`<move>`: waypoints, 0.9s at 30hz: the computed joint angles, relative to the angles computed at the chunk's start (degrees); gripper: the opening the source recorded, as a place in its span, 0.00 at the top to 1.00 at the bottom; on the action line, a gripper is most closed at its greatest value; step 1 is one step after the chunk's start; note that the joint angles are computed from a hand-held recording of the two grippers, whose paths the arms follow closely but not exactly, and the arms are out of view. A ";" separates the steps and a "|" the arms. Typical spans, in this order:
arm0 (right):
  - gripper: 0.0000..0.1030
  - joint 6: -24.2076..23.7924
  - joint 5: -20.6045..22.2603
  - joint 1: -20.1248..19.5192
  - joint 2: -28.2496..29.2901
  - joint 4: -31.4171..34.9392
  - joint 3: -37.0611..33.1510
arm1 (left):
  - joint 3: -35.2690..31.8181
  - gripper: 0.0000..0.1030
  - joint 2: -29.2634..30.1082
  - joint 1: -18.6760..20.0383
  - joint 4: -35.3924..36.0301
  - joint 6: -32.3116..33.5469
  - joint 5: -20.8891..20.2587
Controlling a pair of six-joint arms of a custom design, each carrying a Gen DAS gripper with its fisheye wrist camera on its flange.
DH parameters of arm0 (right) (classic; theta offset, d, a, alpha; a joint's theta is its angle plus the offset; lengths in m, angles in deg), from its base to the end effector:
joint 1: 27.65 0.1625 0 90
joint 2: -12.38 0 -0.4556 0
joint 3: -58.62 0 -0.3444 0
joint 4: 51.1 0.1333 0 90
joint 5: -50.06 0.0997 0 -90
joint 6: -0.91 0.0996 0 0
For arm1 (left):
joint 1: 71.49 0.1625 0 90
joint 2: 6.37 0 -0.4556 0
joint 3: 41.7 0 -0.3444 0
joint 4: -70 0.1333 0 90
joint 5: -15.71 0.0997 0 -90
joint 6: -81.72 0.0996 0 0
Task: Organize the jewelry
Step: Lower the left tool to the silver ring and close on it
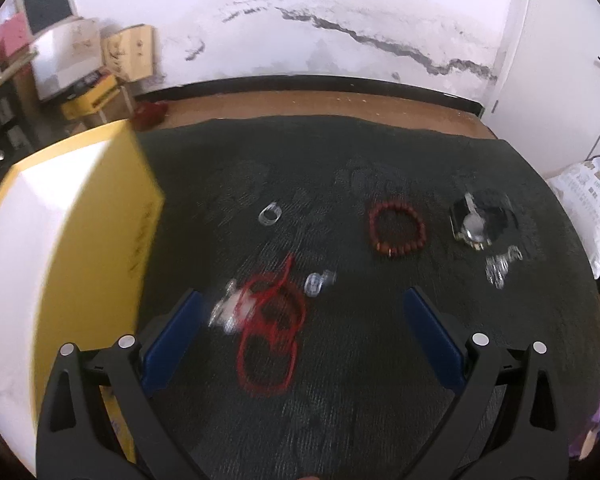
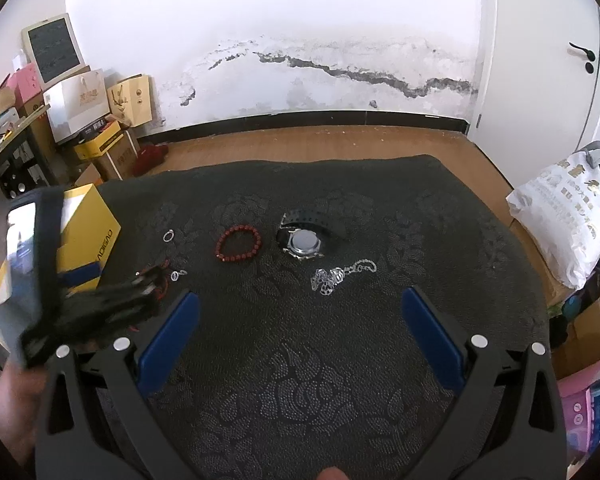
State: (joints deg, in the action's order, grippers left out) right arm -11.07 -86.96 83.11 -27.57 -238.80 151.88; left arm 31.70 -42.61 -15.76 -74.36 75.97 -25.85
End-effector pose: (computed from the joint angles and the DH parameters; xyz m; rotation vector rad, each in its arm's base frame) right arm 0.2953 -0.6086 0.2001 0.2463 -2.2290 0.9717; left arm -0.2544 -0.7424 0.1902 0.4245 2.3202 -0.6967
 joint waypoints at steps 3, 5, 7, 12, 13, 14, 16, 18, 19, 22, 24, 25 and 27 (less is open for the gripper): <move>0.05 0.37 1.08 -0.18 -0.50 0.79 0.09 | -8.18 0.06 4.34 2.39 3.45 0.21 0.16; 0.05 0.43 1.74 -0.45 -0.88 1.36 0.11 | -14.03 0.06 7.18 4.05 8.00 -0.93 0.66; 0.05 0.51 2.48 -0.72 -1.21 1.68 0.18 | -17.56 0.06 9.02 5.02 10.37 -1.19 1.14; 0.05 1.99 3.91 -1.83 -2.45 2.96 0.28 | -20.57 0.06 12.26 6.11 8.40 3.89 2.17; 0.05 2.28 4.11 -2.01 -2.51 3.18 0.18 | -20.59 0.06 12.44 6.18 7.32 5.25 1.83; 0.05 2.57 4.36 -2.19 -2.68 3.53 0.08 | -21.13 0.06 12.32 6.36 8.64 4.40 1.11; 0.05 3.03 4.88 -2.51 -3.05 3.98 -0.01 | -23.38 0.06 12.55 6.56 13.04 3.71 0.46; 0.05 3.37 5.43 -2.65 -3.21 4.10 -0.01 | -22.56 0.05 12.47 6.84 9.84 6.73 -0.27; 0.05 3.43 5.72 -2.75 -3.34 4.25 0.00 | -21.58 0.05 12.31 6.84 7.87 7.54 -0.05; 0.05 3.27 5.87 -2.67 -3.37 4.43 -0.01 | -20.68 0.07 12.16 6.76 6.56 7.87 0.18; 0.05 3.23 5.99 -2.60 -3.39 4.44 -0.06 | -19.85 0.12 12.08 6.49 5.59 7.82 0.38; 0.05 3.12 5.94 -2.58 -3.34 4.24 -0.01 | -18.91 0.23 11.78 6.37 3.77 8.43 0.45; 0.05 3.12 5.75 -2.55 -3.28 3.85 0.15 | -18.04 0.50 11.64 5.88 1.69 9.43 1.03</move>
